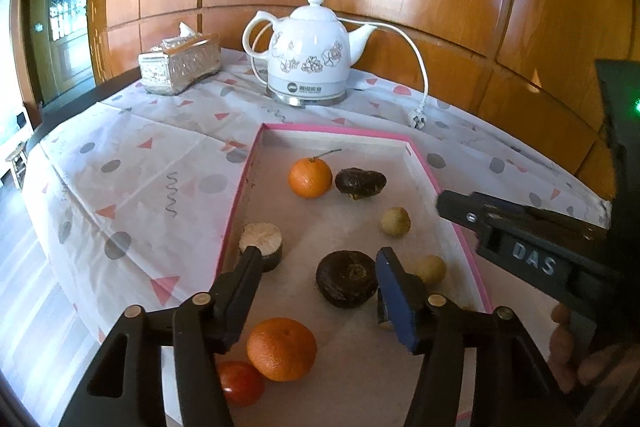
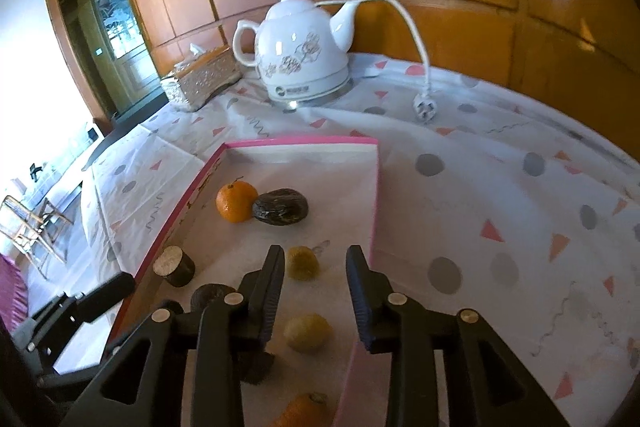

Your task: Organize fruits

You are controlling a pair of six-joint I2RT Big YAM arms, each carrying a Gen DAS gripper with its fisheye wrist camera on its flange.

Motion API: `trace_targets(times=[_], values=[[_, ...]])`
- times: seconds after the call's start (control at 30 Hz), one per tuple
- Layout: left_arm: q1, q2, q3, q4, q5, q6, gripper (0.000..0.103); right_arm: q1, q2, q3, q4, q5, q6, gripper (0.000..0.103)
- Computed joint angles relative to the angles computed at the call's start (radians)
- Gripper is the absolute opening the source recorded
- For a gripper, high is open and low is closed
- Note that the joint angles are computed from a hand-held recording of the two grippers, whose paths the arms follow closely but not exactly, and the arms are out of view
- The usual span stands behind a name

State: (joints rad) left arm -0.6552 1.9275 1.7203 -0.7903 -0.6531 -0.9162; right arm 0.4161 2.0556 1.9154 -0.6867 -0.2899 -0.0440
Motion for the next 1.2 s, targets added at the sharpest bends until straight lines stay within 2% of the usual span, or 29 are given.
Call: trace_targets(times=[0.13, 0.33, 0.43, 0.53, 0.8, 1.2], values=[[-0.011, -0.010, -0.002, -0.011, -0.033, -0.012, 0.076, -0.003, -0.063, -0.096, 0.075, 0.038, 0.012, 0.036], [-0.036, -0.034, -0.018, -0.007, -0.100, -0.010, 0.102, -0.010, -0.165, -0.263, 0.183, 0.115, 0.026, 0.036], [-0.047, -0.044, -0.026, -0.005, -0.123, -0.016, 0.103, -0.013, -0.196, -0.315, 0.205, 0.127, 0.031, 0.037], [-0.050, -0.040, -0.013, -0.037, -0.119, -0.046, 0.103, -0.010, -0.217, -0.352, 0.218, 0.138, 0.016, 0.037], [-0.065, -0.016, 0.035, -0.120, -0.165, -0.079, 0.103, -0.004, -0.250, -0.403, 0.251, 0.154, 0.001, 0.037], [-0.077, -0.019, 0.040, -0.130, -0.214, -0.104, 0.103, 0.004, -0.260, -0.419, 0.262, 0.163, -0.005, 0.037]])
